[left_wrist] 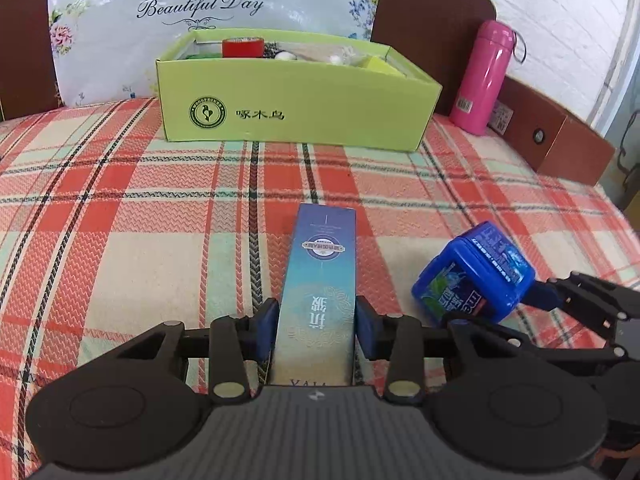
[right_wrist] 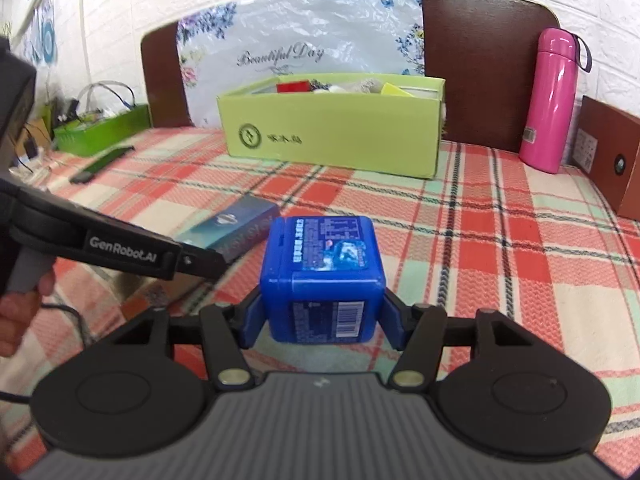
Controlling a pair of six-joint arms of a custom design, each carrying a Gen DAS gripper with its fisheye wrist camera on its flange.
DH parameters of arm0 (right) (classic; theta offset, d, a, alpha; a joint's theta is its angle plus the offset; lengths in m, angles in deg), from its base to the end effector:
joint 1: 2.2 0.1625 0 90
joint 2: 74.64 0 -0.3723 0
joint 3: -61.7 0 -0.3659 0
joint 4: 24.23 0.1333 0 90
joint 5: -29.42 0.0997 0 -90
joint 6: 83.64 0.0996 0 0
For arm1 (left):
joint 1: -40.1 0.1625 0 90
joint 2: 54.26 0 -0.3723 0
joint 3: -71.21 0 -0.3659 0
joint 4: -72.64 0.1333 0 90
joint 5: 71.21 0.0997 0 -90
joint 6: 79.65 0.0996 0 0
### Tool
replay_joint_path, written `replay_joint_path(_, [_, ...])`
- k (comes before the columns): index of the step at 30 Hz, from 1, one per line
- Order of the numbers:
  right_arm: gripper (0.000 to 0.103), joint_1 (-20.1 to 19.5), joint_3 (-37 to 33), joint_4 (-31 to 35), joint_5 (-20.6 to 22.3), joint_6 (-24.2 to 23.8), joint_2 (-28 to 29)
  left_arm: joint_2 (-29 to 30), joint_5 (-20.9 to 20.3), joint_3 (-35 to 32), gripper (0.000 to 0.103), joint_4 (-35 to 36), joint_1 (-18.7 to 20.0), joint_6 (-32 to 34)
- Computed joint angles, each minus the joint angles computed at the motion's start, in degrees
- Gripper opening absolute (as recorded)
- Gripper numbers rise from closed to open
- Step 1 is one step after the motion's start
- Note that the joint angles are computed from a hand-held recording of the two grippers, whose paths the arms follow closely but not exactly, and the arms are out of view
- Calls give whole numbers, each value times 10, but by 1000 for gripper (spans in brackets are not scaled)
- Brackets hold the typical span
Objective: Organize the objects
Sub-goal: 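Lift teal box and blue cube box into the lime-green box, open both tools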
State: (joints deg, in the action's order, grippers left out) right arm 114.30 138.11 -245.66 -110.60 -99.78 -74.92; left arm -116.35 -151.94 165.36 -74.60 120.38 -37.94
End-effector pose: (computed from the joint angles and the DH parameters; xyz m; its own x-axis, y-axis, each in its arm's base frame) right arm 0.3050 -0.4841 -0.1454 -0.7518 0.1246 0.6476 -0.4820 0.5664 -0.6685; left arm 0.0431 -0.6328 0.2507 -0.6332 0.6675 -0.3919 0.7690 0.6000 -0.2206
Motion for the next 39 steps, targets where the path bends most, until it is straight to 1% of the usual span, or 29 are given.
replay_joint_path(4, [58, 4, -8, -31, 12, -25, -4, -8, -29, -9, 42, 6, -3, -8])
replay_joint_path(8, [58, 2, -14, -54, 37, -55, -19, -9, -59, -23, 42, -4, -10, -6])
replay_joint_path(10, [58, 0, -24, -62, 47, -75, -24, -2, -70, -39, 42, -12, -16, -3])
replay_joint_path(14, [58, -4, -58, -73, 66, -118, -29, 24, -77, -87, 42, -30, -23, -10])
replay_joint_path(16, [58, -7, -80, -77, 69, -143, -27, 46, -76, -124, 43, -32, -26, -17])
replay_joint_path(18, [58, -10, -104, -77, 70, -166, -25, 71, -65, -162, 43, -42, -29, -19])
replay_joint_path(21, [58, -18, -136, -72, 71, -186, -23, 121, -51, -243, 42, -18, -31, -34])
replay_joint_path(24, [58, -30, -165, -52, 73, -192, -23, 176, -40, -330, 42, 23, -32, -51])
replay_joint_path(29, [58, -55, -234, -7, 71, -197, -8, 258, -11, -451, 42, 76, -35, -70])
replay_joint_path(33, [58, -72, -313, 26, 65, -218, 20, 319, 5, -547, 42, 124, -38, -74])
replay_joint_path(37, [58, -88, -392, 81, 65, -217, 49, 366, 17, -616, 41, 160, -40, -74])
replay_joint_path(39, [58, -95, -437, 114, 68, -218, 70, 381, 10, -637, 41, 165, -39, -76])
